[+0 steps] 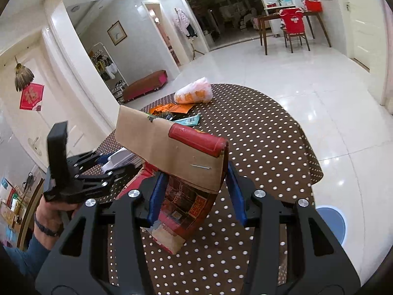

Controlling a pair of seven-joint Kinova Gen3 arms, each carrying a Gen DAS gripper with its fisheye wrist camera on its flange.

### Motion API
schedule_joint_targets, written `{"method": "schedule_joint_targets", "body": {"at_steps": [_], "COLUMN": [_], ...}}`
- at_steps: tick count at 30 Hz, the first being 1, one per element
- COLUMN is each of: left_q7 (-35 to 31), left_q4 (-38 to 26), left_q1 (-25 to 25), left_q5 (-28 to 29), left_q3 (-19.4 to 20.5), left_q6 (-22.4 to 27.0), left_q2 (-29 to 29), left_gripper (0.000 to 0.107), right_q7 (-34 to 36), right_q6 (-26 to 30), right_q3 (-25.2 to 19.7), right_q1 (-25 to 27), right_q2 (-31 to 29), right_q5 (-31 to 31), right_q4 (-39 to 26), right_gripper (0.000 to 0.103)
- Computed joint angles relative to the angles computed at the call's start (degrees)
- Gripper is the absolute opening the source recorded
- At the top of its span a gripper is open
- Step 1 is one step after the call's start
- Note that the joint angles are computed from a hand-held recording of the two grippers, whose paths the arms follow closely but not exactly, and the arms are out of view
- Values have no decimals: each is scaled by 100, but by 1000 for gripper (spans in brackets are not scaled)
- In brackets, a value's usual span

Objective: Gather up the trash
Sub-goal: 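Carry the brown bag and white box to the blue bucket and release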

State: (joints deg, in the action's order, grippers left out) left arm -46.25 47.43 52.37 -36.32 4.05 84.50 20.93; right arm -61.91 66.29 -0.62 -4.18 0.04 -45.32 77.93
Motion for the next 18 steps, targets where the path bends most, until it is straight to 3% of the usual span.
{"method": "schedule_joint_targets", "body": {"at_steps": [4,10,18], "left_q7": [439,706,654], "left_q4": [70,-348,-1193], "left_q1": [346,766,924], "left_q5": [-309,-770,-543], "left_q3": [2,-32,-286], "left_q6": [2,79,-149], "left_q2": [-108,56,571], "left_gripper": [51,51,51], "right_q7": [46,120,233], "right_q6": [31,27,95], "right_q3": [82,186,453], "right_q1": [96,253,588], "right_q2": [-4,-39,-103], "right_q5": [-91,-231,-393], "right_q4": [-22,-3,67], "right_gripper": [46,46,46]}}
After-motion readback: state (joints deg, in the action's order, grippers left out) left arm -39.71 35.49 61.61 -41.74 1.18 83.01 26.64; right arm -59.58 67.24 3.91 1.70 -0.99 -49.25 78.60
